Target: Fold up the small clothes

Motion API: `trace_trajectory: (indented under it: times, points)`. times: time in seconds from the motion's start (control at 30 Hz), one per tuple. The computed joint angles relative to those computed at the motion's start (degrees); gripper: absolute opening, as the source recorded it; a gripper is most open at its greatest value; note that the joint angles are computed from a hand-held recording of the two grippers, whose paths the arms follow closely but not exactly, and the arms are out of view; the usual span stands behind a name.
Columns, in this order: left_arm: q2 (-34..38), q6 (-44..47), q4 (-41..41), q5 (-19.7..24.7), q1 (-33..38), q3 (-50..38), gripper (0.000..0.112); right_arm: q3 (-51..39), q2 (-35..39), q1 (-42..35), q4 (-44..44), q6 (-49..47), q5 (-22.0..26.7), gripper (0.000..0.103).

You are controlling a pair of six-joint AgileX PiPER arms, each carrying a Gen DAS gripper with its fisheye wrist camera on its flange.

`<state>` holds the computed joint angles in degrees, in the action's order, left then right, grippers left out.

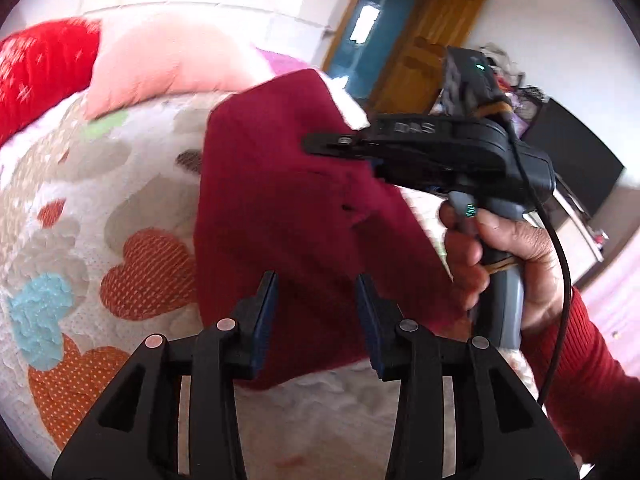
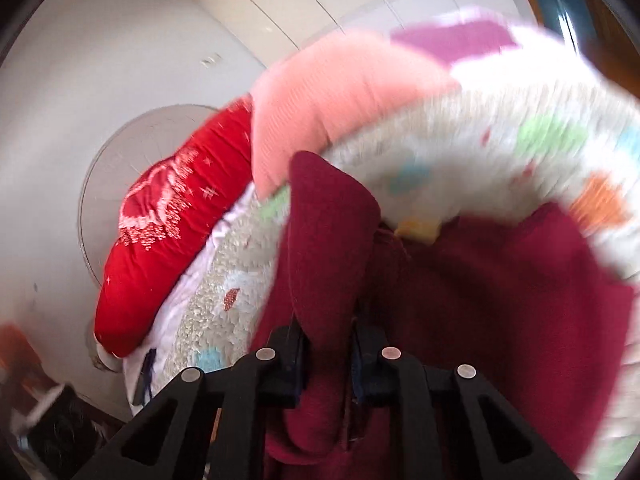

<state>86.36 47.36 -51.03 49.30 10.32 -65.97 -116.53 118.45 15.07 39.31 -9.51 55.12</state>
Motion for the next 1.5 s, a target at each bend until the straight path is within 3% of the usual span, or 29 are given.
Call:
trace_trajectory:
  times: [0.1, 0.27, 0.37, 0.47, 0.57, 0.67, 0.8, 0.87, 0.9, 1.07, 1.23, 1.37, 1.5]
  points:
    - [-3.51, 0.77, 1.08, -1.7, -0.99, 0.88, 0.04, 3.98, -5.67, -3.52, -2.63, -2.27, 2.14, 0.017]
    - [-1.4, -5.11, 7.38, -7.86, -6.8, 0.12, 0.041, 6.61, -7.66, -5.15, -22.33, 7.42, 2.3, 0.017]
    - [0.89, -7.67, 10.0, -8.87, -9.46, -1.0, 0.041, 9.04, -6.62, -6.55, -18.18, 2.77, 1.24, 0.02]
    - [1.04, -11.25, 14.23, -10.94, -11.68, -1.21, 0.041, 9.89, -9.0, -6.37, -19.52, 4.47, 1.26, 0.034]
    - [1.31, -12.27, 15.31, -12.01, -12.2, -1.61, 0.041, 14.89, -15.04, -5.52, -22.81, 6.62, -5.46, 0.034]
    - [2.55, -15.12, 18.05, -13.09, -13.43, -2.21, 0.041, 11.66, -13.56, -4.44, -17.46, 3.0, -1.63, 0.029]
    - [5.81, -24.33, 27.08, -13.78, -16.86, -4.3, 0.041, 7.8, -6.6, 1.44, -30.43, 11.07, 1.05, 0.021]
    - [6.52, -26.78, 30.03, -15.34, -18.23, -4.11, 0.041, 8.81, -4.91, 0.71, -30.3, 11.71, -0.63, 0.018]
    - [6.5, -28.53, 31.99, -16.25, -18.97, -3.81, 0.041, 10.34, -5.36, 0.43, -29.71, 11.35, -2.82, 0.018]
    - [6.47, -31.16, 34.62, -17.65, -20.06, -3.22, 0.046, 14.55, -12.03, -0.15, -28.29, 9.51, -1.14, 0.02]
    - [6.58, -31.24, 34.34, -18.18, -19.87, -2.87, 0.046, 27.43, -21.49, 2.01, -31.65, 10.68, -5.07, 0.02]
    - [6.58, -34.06, 37.13, -18.65, -20.81, -2.77, 0.047, 32.41, -21.46, 2.97, -35.46, 12.39, -9.42, 0.02]
    - [6.41, -34.87, 37.34, -16.8, -20.4, -3.74, 0.049, 30.92, -23.0, 2.85, -34.94, 12.4, -7.36, 0.02]
